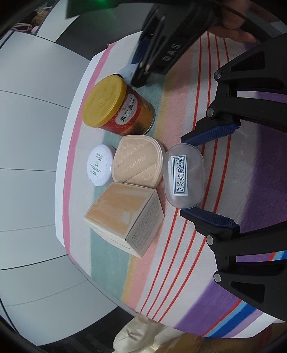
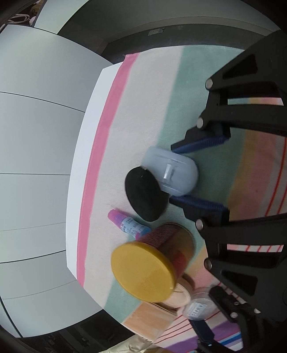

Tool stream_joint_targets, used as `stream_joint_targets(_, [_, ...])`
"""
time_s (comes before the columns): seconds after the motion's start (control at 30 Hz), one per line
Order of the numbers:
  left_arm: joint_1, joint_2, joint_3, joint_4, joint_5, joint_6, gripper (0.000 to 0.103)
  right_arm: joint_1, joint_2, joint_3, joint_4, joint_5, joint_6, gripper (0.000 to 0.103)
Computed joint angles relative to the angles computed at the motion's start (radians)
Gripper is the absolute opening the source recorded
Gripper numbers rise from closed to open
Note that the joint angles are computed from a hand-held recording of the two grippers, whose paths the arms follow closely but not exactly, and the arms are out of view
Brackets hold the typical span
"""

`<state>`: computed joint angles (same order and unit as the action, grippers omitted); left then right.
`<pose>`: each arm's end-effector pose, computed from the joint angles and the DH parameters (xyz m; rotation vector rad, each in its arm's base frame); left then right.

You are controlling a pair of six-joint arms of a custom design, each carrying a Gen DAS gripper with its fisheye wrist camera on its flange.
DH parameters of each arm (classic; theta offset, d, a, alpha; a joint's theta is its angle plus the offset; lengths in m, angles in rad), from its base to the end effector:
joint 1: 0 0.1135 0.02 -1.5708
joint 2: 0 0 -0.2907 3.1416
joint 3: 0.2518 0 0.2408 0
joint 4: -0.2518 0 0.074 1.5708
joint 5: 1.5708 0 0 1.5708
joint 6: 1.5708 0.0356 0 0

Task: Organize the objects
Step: 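Grasp the clear labeled box with the left tool while the right tool grasps the grey case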

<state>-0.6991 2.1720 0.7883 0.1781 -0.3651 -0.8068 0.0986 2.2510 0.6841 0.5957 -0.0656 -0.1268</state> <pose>0.2570 -0.1995 0.0351 -0.2310 2.6211 0.0222 0.3237 0.0344 0.0161 -0.3113 2.5213 0.0723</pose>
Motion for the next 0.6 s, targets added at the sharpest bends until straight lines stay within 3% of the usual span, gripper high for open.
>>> stream_joint_targets(0.27, [-0.024,-0.042,0.011,-0.075,-0.006,-0.029,0.058,-0.024,-0.055,-0.081,0.000,-0.013,-0.016,0.039])
stream_joint_targets(0.6, [-0.073,-0.206,0.018,-0.228,-0.046,-0.048,0.058,-0.075,-0.290,-0.231,-0.102,-0.054,-0.014,0.039])
